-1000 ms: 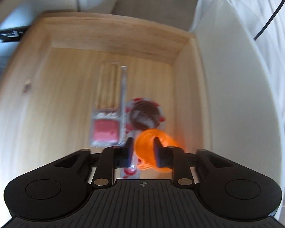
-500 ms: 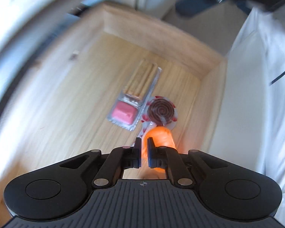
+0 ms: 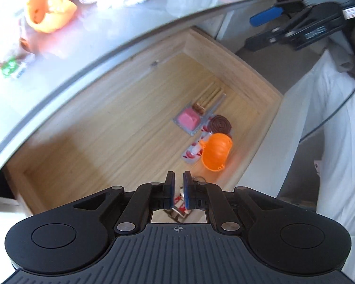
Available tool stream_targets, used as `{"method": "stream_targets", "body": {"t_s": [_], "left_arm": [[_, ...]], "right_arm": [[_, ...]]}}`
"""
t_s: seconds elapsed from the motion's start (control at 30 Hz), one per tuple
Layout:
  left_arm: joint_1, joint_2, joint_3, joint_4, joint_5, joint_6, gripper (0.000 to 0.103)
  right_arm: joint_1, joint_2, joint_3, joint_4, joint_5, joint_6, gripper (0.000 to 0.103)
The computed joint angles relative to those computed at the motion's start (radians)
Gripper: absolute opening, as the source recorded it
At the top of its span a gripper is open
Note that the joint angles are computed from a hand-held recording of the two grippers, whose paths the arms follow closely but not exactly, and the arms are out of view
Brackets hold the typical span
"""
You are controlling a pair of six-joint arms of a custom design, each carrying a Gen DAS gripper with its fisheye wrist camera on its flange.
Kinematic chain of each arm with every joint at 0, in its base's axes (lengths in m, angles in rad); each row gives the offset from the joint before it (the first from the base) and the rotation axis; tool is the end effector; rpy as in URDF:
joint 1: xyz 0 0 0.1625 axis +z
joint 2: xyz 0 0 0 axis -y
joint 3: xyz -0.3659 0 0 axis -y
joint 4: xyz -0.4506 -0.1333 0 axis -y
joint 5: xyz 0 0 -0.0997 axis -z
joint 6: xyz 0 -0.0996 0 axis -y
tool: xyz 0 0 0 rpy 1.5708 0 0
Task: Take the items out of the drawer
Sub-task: 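Grasp the cartoon-boy keychain figure in the drawer with the left tool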
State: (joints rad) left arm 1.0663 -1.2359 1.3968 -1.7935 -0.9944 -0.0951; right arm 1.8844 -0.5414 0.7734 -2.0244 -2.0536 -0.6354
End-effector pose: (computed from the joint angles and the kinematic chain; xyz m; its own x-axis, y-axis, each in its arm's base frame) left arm -0.1595 -0.6769 0.3587 -0.7927 0.2911 -0.5356 0.4090 0.9055 -0.1131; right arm 0.3508 -0.7995 0.1833 -0.5248 -0.6925 0.4950 -0.7609 0.6423 0.0919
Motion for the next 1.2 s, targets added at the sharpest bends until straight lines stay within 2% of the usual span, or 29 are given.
{"method": "stream_targets", "body": {"t_s": [0.07, 0.2, 0.3, 0.4, 0.47, 0.57, 0.6, 0.73, 0.8, 0.83, 0.93, 1.1, 1.2], "left_arm": [[-0.013, -0.018, 0.025, -0.052, 0.025, -0.012, 0.008], [-0.023, -0.026, 0.047, -0.125, 0.015, -0.025, 0.009], [-0.032, -0.005, 0.031, -0.081, 0.045, -0.077, 0.010], [-0.038, 0.039, -0.031, 0.057, 0.059, -0.130, 0.011], [-0.032, 0.055, -0.051, 0.095, 0.026, -0.044, 0.012], [-0.008, 0.085, -0.095, 0.161, -0.025, 0.031, 0.013], [0.008, 0.087, -0.102, 0.148, -0.062, 0.055, 0.014], [0.040, 0.121, -0.153, 0.174, -0.066, 0.084, 0.014], [0.066, 0.161, -0.217, 0.237, -0.111, 0.072, 0.014], [0.076, 0.179, -0.246, 0.265, -0.135, 0.067, 0.014], [0.085, 0.227, -0.306, 0.337, -0.165, 0.100, 0.014], [0.093, 0.297, -0.390, 0.480, -0.186, 0.198, 0.014], [0.104, 0.342, -0.437, 0.550, -0.171, 0.200, 0.016]], "right_arm": [[0.020, -0.021, -0.019, 0.058, 0.089, 0.009, 0.078], [0.060, -0.102, 0.112, -0.094, 0.118, -0.140, 0.085], [0.055, -0.116, 0.153, -0.132, 0.137, -0.168, 0.085], [0.043, -0.097, 0.157, -0.162, 0.141, -0.169, 0.085], [0.034, -0.081, 0.146, -0.154, 0.144, -0.151, 0.085], [0.019, -0.065, 0.148, -0.180, 0.154, -0.181, 0.085], [0.011, -0.058, 0.150, -0.190, 0.163, -0.187, 0.085], [-0.022, -0.023, 0.119, -0.152, 0.218, -0.100, 0.085], [-0.025, 0.018, 0.065, -0.104, 0.184, -0.033, 0.085], [-0.024, 0.028, 0.054, -0.113, 0.179, -0.031, 0.085], [-0.033, 0.045, 0.004, -0.060, 0.241, 0.010, 0.085], [-0.034, 0.063, -0.019, -0.028, 0.203, 0.014, 0.085], [-0.033, 0.059, -0.015, -0.018, 0.202, 0.006, 0.085]]}}
